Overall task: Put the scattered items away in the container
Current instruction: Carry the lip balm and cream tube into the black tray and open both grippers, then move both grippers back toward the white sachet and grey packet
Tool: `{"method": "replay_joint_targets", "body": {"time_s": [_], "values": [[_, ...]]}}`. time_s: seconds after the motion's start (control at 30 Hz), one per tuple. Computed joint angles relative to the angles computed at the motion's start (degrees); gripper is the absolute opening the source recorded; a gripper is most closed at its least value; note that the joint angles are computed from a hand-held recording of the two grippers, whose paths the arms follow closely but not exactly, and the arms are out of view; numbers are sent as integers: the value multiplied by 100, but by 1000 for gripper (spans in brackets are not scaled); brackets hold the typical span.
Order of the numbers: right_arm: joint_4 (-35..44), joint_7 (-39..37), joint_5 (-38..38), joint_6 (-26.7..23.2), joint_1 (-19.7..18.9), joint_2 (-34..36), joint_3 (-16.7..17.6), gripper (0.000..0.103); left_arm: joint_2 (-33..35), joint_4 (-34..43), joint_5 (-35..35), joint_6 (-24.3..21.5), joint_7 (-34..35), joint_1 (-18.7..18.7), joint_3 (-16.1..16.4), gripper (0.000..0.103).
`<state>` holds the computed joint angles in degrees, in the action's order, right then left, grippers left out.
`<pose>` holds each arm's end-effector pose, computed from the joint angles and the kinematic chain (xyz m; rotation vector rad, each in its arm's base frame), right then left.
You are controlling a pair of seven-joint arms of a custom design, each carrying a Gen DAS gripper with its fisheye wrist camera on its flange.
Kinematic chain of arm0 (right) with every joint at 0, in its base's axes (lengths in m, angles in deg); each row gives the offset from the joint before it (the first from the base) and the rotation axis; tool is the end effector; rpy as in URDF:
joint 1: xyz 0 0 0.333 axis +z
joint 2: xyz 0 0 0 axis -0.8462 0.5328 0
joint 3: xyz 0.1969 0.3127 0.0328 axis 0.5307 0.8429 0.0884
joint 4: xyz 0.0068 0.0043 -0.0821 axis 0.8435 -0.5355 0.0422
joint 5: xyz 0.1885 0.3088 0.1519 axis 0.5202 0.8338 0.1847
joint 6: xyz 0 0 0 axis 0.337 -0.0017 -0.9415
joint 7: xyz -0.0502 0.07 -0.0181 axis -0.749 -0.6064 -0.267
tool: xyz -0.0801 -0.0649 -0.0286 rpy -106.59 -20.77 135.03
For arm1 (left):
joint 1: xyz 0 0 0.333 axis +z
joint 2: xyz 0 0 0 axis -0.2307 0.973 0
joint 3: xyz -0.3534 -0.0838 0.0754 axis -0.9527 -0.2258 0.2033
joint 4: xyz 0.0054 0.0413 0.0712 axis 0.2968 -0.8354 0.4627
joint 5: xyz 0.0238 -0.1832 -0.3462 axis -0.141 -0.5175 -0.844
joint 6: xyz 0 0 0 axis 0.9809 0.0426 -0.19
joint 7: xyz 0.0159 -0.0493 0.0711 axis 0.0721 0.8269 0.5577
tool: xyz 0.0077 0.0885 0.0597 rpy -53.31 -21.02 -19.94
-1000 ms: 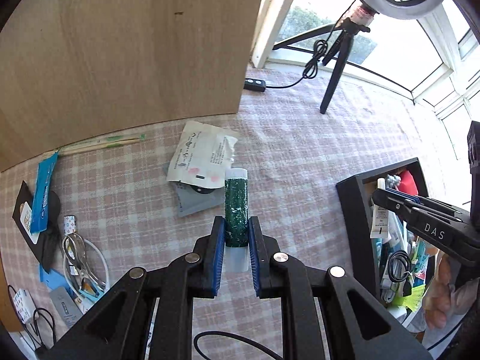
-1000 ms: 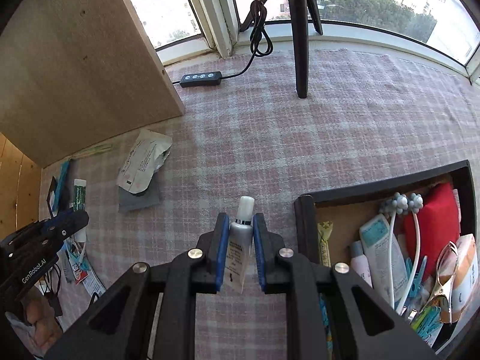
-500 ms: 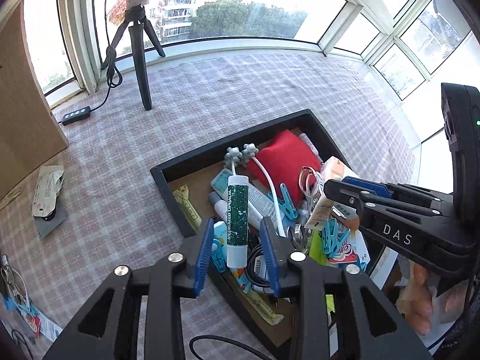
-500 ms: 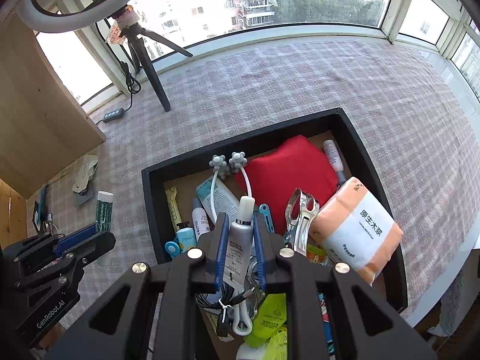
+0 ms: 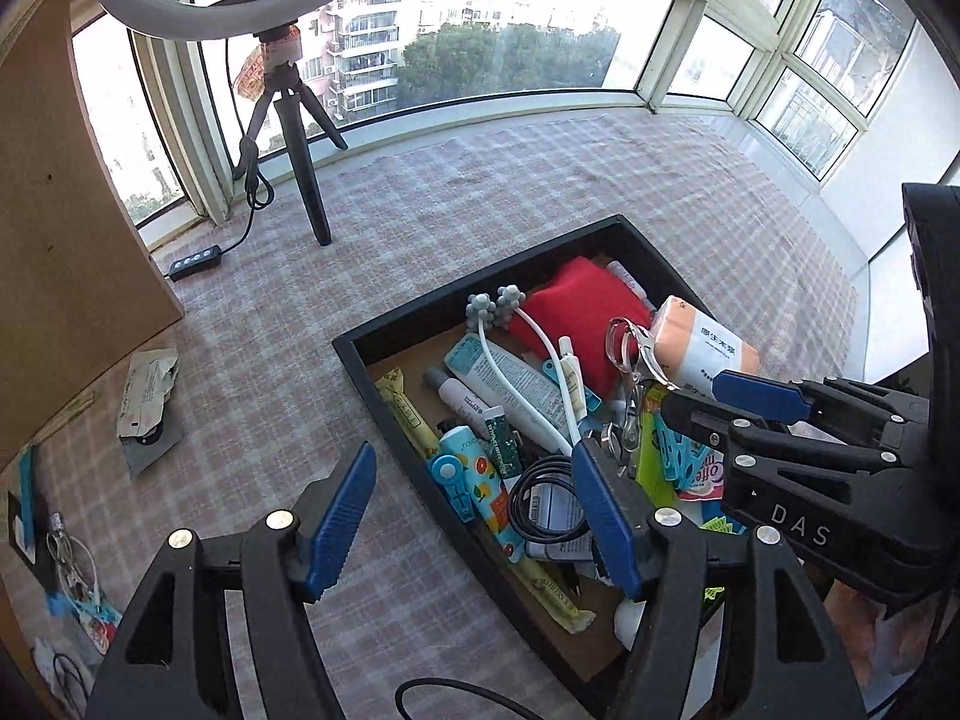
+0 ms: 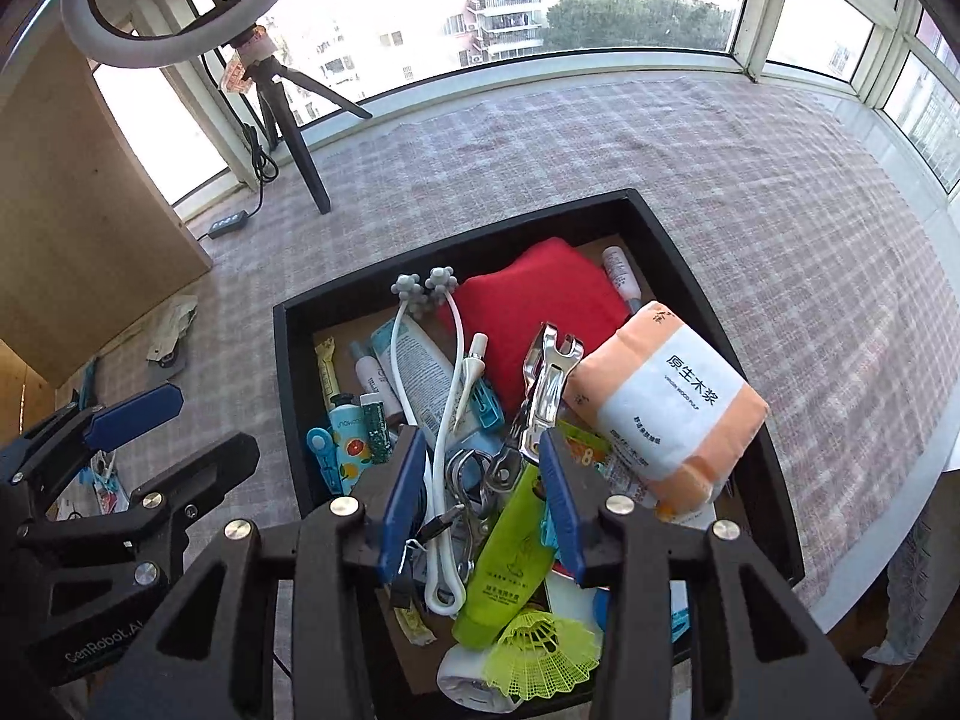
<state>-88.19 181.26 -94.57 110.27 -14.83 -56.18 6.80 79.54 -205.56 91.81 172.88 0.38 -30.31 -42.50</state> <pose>0.5272 0.5410 0.4832 -1.9465 1.9885 -0.2914 0.5009 -0.3072 0.5169 -2.0007 2.0376 -0.6346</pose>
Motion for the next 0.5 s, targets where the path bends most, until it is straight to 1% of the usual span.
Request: {"method": "replay_joint_targets", "body": {"time_s": [0.2, 0.3, 0.37, 0.5], "values": [[116, -55, -54, 113, 139, 57, 58, 39, -450, -430, 94, 33, -275, 72, -8, 65], [217, -89, -128, 133, 260, 110, 54, 39, -694, -637, 419, 15, -631, 159, -63, 65], [270, -173, -125, 197, 309, 148, 84, 39, -867, -809, 448, 42, -717, 205, -77, 66], [448, -333, -211, 194, 487, 280, 70, 39, -1234, -1263, 595, 39, -1047, 354, -149, 70]]}}
